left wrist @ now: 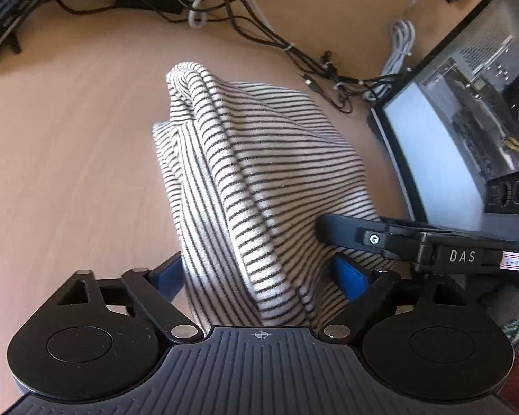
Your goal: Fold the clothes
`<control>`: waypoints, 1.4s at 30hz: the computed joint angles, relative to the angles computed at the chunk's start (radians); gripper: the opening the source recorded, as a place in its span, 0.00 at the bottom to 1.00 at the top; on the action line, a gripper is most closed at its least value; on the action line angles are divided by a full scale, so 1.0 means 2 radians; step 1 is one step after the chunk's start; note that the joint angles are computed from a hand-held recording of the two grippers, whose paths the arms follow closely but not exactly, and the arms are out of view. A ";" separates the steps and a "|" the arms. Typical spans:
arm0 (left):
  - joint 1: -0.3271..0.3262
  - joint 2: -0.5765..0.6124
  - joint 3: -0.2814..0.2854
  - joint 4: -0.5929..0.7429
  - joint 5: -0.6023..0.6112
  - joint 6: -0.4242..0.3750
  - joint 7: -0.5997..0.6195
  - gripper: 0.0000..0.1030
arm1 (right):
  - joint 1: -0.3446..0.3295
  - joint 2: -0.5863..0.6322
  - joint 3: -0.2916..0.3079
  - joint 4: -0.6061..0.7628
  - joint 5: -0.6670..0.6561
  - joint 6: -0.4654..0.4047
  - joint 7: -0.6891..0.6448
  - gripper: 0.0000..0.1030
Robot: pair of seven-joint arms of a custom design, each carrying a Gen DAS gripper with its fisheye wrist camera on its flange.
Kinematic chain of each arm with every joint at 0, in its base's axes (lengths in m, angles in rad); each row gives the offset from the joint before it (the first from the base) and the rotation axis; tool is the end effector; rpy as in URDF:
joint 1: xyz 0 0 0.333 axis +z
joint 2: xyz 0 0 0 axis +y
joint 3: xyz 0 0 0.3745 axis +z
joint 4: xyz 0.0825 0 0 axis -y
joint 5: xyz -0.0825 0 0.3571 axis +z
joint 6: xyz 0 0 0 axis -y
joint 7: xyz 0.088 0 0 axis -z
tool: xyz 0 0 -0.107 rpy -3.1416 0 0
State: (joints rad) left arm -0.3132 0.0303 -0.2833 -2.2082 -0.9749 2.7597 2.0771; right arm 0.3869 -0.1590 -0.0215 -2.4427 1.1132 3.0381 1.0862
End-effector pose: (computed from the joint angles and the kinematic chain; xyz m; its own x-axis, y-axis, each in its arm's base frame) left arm 0.4697 -0.2755 0.4855 -0.3590 -0.7947 0.4894 -0.8769 0.1076 -0.4686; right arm 0.4503 0.0984 0.4944 -0.0380 -0.8765 -0.4799 -0.7668 0.3335 -0.5485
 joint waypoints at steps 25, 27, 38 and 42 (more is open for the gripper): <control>0.100 -0.007 0.076 -0.002 -0.125 -0.016 0.129 0.74 | -0.035 0.255 0.084 0.346 -0.121 -0.099 0.073 0.75; 0.108 0.006 0.072 0.012 -0.121 -0.023 0.132 0.74 | -0.030 0.263 0.072 0.351 -0.167 -0.097 0.112 0.75; 0.128 -0.004 0.084 0.069 -0.220 -0.067 0.299 0.75 | 0.026 0.263 0.017 0.321 -0.375 -0.029 0.246 0.83; 0.132 0.054 0.072 0.105 -0.112 -0.049 0.227 0.72 | 0.098 0.235 -0.069 0.291 -0.504 -0.016 0.325 0.88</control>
